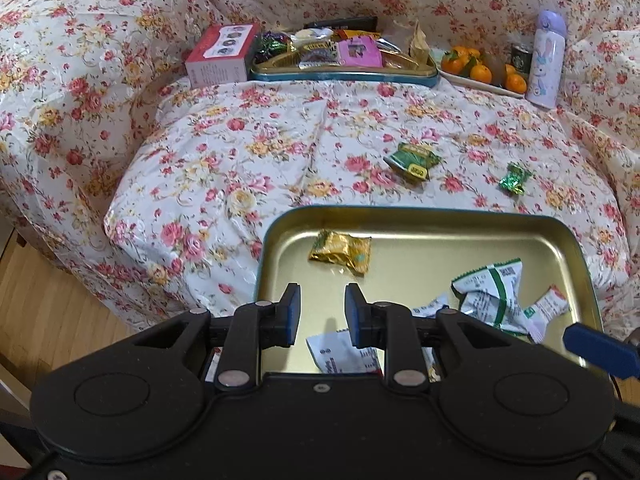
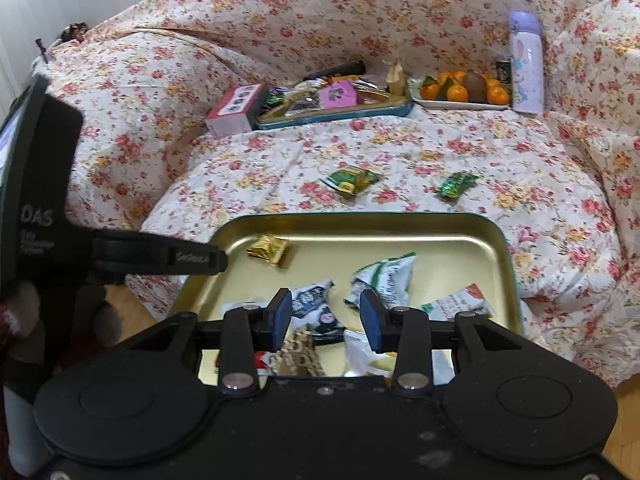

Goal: Organize snacks
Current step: 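Lift both open tools out of the tray toward the remaining snacks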

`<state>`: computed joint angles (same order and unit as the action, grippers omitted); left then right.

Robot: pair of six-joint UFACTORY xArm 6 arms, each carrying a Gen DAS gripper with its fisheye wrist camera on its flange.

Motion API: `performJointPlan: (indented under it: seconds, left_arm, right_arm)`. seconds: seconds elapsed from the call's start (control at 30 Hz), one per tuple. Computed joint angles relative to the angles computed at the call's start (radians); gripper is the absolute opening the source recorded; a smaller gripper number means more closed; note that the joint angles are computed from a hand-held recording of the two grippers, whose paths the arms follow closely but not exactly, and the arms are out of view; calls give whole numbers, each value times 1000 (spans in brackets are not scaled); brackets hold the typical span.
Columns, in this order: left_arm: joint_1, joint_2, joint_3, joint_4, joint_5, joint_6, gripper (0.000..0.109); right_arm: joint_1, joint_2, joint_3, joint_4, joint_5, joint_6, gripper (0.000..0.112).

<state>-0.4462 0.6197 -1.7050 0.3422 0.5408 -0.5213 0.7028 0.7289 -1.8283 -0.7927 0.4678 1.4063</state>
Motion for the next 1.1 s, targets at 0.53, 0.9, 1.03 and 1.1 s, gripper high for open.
performJointPlan:
  seconds: [0.53, 0.9, 1.03, 1.1]
  left_arm:
    - [-28, -23, 47, -3, 5, 18, 34]
    - [-42, -36, 75, -29, -8, 62, 35]
    - [-47, -41, 83, -46, -12, 83, 35]
    - [-49, -45, 88, -26, -15, 62, 35]
  right_arm:
    - [-19, -46, 76, 6, 67, 72, 43]
    - [-27, -54, 92, 7, 77, 98, 45]
    - [-28, -54, 95, 11, 76, 98, 46]
    - [-27, -53, 95, 13, 76, 98, 46]
